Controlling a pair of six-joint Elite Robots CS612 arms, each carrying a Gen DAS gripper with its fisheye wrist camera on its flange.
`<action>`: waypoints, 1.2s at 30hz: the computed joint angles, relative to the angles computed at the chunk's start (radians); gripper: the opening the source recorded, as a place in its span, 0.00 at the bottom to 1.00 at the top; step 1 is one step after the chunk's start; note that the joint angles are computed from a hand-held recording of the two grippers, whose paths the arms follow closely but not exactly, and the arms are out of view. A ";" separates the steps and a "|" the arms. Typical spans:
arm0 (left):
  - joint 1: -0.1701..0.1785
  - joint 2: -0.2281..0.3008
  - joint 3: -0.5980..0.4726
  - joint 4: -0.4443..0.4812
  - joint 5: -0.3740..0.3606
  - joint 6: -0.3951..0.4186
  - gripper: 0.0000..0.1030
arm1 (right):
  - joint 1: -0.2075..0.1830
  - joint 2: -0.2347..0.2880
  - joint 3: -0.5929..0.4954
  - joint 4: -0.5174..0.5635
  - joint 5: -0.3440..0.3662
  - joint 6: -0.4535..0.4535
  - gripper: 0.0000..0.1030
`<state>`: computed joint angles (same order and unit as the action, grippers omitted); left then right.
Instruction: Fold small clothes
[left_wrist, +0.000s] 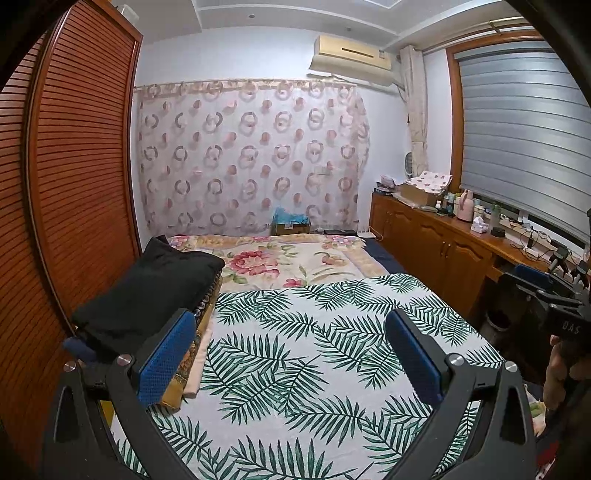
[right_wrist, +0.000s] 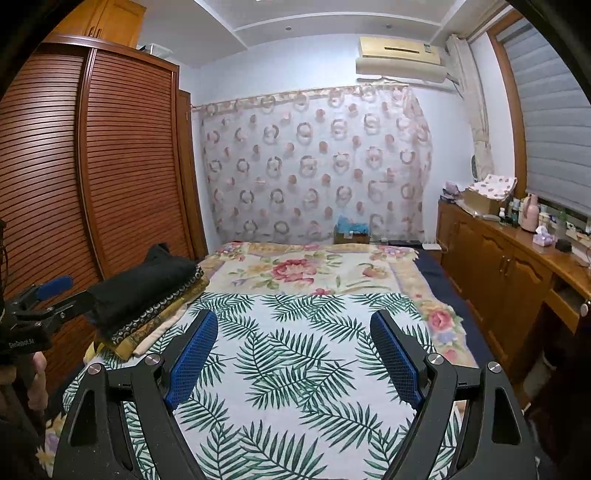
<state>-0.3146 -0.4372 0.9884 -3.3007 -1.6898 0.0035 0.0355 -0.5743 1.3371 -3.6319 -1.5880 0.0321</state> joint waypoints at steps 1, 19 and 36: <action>0.000 0.000 0.000 0.000 0.001 0.001 1.00 | -0.001 0.000 0.000 0.000 0.001 -0.002 0.84; 0.000 0.000 0.003 -0.001 0.000 -0.001 1.00 | -0.007 0.002 0.000 0.001 0.009 -0.008 0.84; 0.000 0.000 0.003 -0.002 0.000 -0.004 1.00 | -0.010 0.000 0.008 -0.001 0.005 -0.013 0.84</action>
